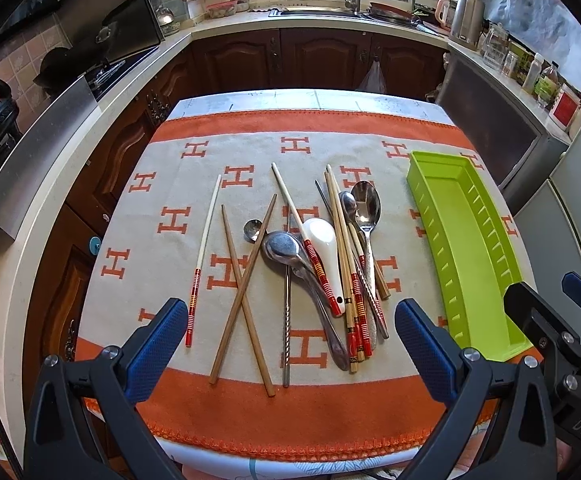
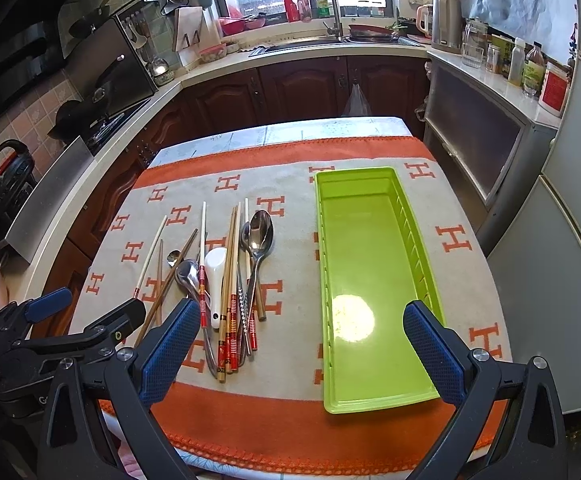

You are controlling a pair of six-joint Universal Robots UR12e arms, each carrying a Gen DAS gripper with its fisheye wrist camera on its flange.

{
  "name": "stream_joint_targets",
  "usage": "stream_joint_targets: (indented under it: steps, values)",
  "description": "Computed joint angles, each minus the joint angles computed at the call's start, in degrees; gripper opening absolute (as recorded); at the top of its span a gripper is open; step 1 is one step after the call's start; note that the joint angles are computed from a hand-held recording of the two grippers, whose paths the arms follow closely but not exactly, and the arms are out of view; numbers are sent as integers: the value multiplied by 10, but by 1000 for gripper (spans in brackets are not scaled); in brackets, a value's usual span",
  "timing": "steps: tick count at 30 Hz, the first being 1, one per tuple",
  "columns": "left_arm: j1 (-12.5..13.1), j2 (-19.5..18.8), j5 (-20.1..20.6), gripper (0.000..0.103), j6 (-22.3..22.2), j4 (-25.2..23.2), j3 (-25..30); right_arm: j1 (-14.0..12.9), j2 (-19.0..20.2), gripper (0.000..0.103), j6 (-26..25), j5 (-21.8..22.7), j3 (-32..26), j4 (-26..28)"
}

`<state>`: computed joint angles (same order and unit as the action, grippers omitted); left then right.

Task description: Organize utensils

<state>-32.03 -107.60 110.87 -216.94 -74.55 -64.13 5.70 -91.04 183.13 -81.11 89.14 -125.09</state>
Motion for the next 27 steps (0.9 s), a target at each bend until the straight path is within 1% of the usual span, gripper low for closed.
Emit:
stream_joint_targets:
  steps: [11,16,19,22,24,27]
  values:
    - [5,3,-15,101,8,15,-7,2,1,103,1,2,1,-3]
    - [11,2,-28,101,20,16,-7,9,7,103,-14,-4,-5,-6]
    - [15,3,-33,101,25,20,-8,9,13,103,-25,7,-13,0]
    - [19,3,-38,102,28,14,-5,8,20,103,-33,18,-24,3]
    - [25,4,-48,102,34,16,-5,8,29,103,-32,25,-37,12]
    - [32,4,-51,102,41,12,-2,2,46,102,-31,61,-65,45]
